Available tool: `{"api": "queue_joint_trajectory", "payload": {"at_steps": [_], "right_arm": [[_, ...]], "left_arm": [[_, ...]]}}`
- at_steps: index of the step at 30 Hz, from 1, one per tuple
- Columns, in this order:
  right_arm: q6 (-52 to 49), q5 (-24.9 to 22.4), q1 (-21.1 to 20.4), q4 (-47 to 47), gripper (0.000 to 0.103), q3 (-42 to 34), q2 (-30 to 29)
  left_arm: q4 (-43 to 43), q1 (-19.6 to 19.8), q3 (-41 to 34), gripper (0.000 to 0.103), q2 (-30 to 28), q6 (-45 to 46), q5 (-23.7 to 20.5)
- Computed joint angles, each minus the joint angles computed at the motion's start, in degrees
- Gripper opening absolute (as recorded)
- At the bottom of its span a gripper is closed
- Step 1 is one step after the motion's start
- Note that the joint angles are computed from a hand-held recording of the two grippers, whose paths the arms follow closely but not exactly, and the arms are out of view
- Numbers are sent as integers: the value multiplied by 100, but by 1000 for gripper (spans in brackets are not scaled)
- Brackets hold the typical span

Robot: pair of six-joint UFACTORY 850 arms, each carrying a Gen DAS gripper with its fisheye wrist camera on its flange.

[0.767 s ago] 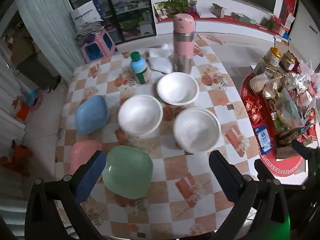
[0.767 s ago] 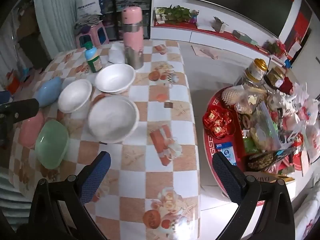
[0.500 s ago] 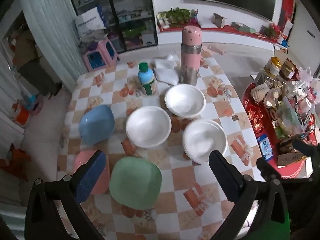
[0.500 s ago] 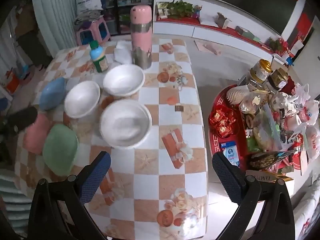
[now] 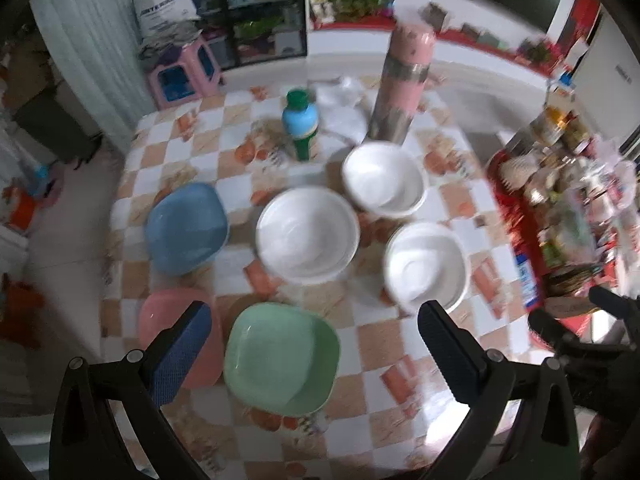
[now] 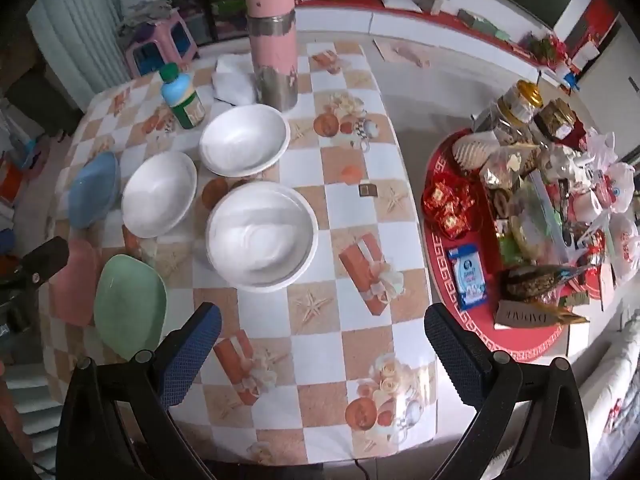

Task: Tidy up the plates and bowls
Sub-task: 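Move both tools toward the green square plate on the table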

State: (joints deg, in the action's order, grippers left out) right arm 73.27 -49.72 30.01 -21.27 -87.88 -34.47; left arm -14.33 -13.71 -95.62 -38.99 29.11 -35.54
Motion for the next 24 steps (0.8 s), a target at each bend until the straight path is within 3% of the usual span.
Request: {"api": "queue_joint_trajectory", "payload": {"at_steps": [2,4,6,9,12,19,22,24], "right_arm": [[260,-98,-18,-202,102,-99,116],[1016,-151,118,-1071,102,-107,271],[1630,-107,255,-1688,102,-67,409],[1201,329,207,-814,102,84,324],[834,-560,236,-83,102,-246,-35],[996,-1154,393,-534,102,-647,-167],[773,-1013,336,-295,102,-683,-303],[379,-518,242,302,102,-414,-304]], "left_arm": [[-591,69,129,103,120,550,239],[-770,76,149,103,133,750,309],[-418,30,-125,103,-53,548,-89],[-111,10,-416,103,-287,407,-525],[-194,45,-346,103,-289,564,-533],[-73,20,-255,103,-260,593,-574],[249,11,-390,103,-356,159,-675],[361,27,-460,103,-380,-117,-745]]}}
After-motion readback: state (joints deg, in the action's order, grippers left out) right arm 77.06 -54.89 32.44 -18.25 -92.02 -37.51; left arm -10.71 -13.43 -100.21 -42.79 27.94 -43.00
